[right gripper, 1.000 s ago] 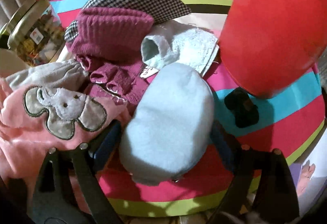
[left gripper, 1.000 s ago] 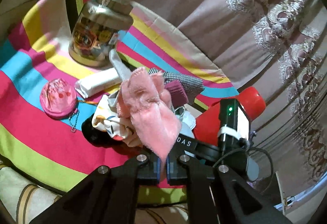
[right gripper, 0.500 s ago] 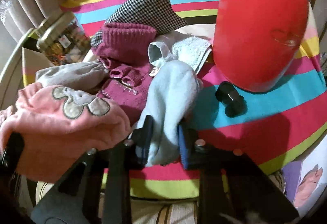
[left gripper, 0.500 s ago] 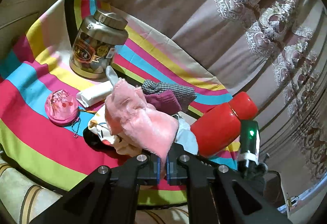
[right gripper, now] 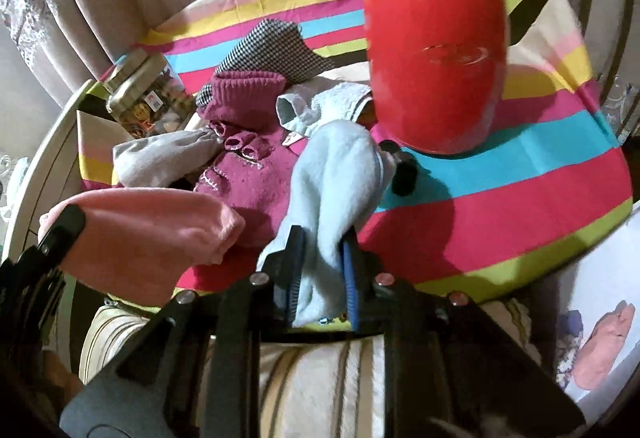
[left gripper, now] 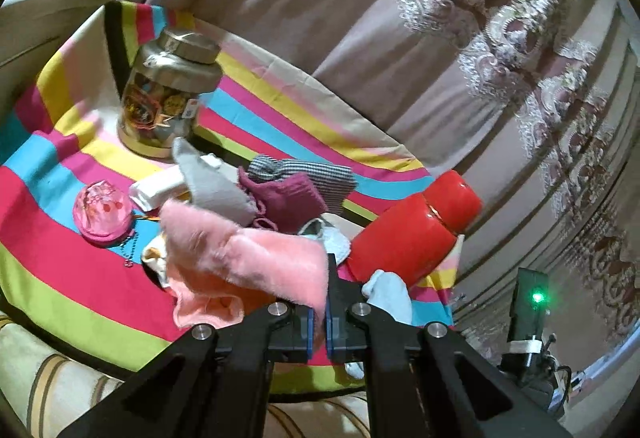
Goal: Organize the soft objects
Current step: 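Carry both items into the white box and open both tools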
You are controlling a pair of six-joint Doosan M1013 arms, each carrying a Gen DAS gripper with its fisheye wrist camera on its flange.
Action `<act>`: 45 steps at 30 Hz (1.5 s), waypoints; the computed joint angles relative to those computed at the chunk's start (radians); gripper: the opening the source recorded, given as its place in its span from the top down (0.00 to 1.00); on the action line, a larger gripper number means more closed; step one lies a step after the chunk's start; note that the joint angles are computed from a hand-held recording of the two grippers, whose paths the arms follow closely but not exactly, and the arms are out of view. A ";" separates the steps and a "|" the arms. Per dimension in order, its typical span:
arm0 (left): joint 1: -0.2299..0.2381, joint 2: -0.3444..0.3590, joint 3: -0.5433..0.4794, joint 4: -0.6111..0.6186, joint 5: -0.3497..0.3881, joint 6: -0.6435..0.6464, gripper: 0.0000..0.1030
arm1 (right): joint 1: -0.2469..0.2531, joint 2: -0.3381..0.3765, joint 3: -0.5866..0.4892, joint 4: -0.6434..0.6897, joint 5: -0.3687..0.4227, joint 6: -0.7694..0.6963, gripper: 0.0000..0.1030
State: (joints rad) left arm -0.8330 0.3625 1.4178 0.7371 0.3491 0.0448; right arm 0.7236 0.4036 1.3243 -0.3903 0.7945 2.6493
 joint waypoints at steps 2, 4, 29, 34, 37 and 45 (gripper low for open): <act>-0.005 0.001 -0.008 -0.019 -0.005 0.030 0.97 | 0.002 -0.018 0.022 -0.011 -0.013 0.013 0.79; -0.014 0.003 -0.018 -0.031 -0.006 0.058 0.97 | 0.002 -0.036 0.045 -0.015 -0.027 0.024 0.79; -0.111 0.170 -0.327 -1.104 0.050 1.245 0.97 | -0.021 -0.305 0.345 -0.313 0.085 0.439 0.79; -0.128 0.224 -0.413 -1.211 0.133 1.359 0.97 | -0.036 -0.346 0.390 -0.337 0.122 0.506 0.79; -0.130 0.271 -0.493 -1.269 0.229 1.402 0.94 | -0.043 -0.361 0.406 -0.338 0.140 0.525 0.77; -0.128 0.329 -0.577 -1.258 0.392 1.337 0.45 | -0.050 -0.378 0.427 -0.349 0.198 0.572 0.37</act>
